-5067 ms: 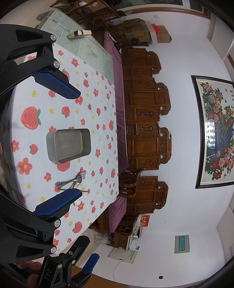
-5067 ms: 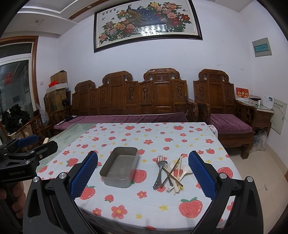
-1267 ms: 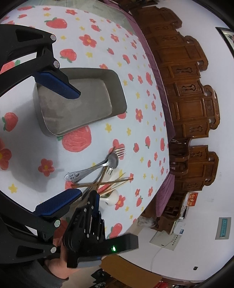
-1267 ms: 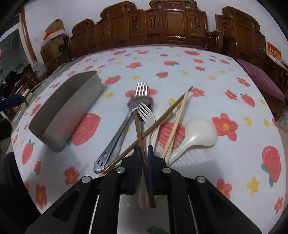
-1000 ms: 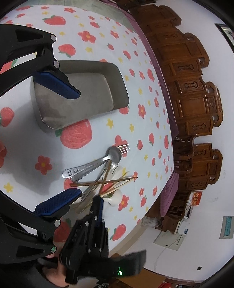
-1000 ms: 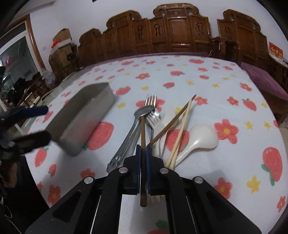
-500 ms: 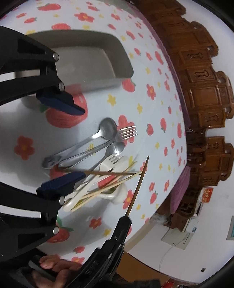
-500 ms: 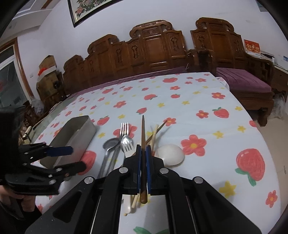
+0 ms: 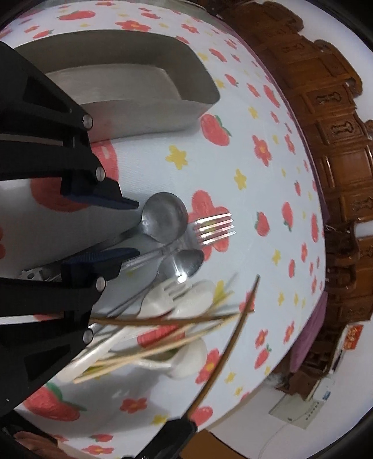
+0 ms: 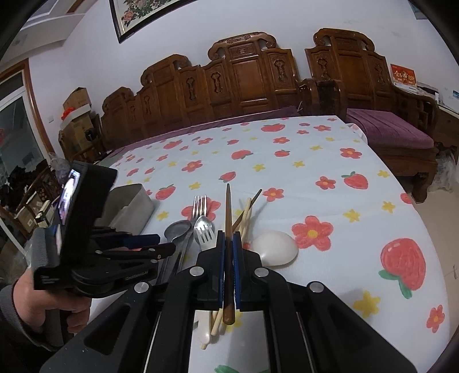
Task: Organize utensils
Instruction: 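Grasp a steel spoon by its handle with the left tool while the right tool holds the chopstick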
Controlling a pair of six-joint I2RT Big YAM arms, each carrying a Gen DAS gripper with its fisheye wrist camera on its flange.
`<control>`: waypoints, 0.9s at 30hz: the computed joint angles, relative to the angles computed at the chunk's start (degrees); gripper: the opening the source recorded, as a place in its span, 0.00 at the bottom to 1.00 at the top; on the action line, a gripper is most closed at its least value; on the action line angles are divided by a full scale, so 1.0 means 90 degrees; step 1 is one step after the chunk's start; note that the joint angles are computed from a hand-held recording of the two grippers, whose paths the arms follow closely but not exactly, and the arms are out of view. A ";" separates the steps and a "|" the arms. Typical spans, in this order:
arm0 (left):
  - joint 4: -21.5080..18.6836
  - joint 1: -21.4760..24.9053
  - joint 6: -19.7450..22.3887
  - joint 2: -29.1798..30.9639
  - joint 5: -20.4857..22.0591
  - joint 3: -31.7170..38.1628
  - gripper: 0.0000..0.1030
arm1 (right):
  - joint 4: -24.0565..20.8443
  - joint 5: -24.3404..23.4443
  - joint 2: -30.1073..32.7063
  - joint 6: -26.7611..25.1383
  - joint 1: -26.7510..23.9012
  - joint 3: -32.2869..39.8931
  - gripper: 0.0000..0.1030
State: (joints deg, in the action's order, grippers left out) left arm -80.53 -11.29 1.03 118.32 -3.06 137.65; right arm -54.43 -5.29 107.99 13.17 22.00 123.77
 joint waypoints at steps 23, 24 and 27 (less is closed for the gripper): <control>0.0915 0.0099 0.0028 -0.0982 0.0565 -0.1435 0.05 | -0.0015 0.0186 -0.0048 -0.0042 0.0171 -0.0031 0.06; 0.0932 0.0110 0.0040 -0.1022 0.0588 -0.1465 0.05 | -0.0002 0.0198 -0.0062 -0.0047 0.0183 -0.0041 0.06; 0.1045 0.0157 0.0052 -0.1205 0.0648 -0.1579 0.05 | 0.0032 0.0263 -0.0107 -0.0054 0.0244 -0.0030 0.06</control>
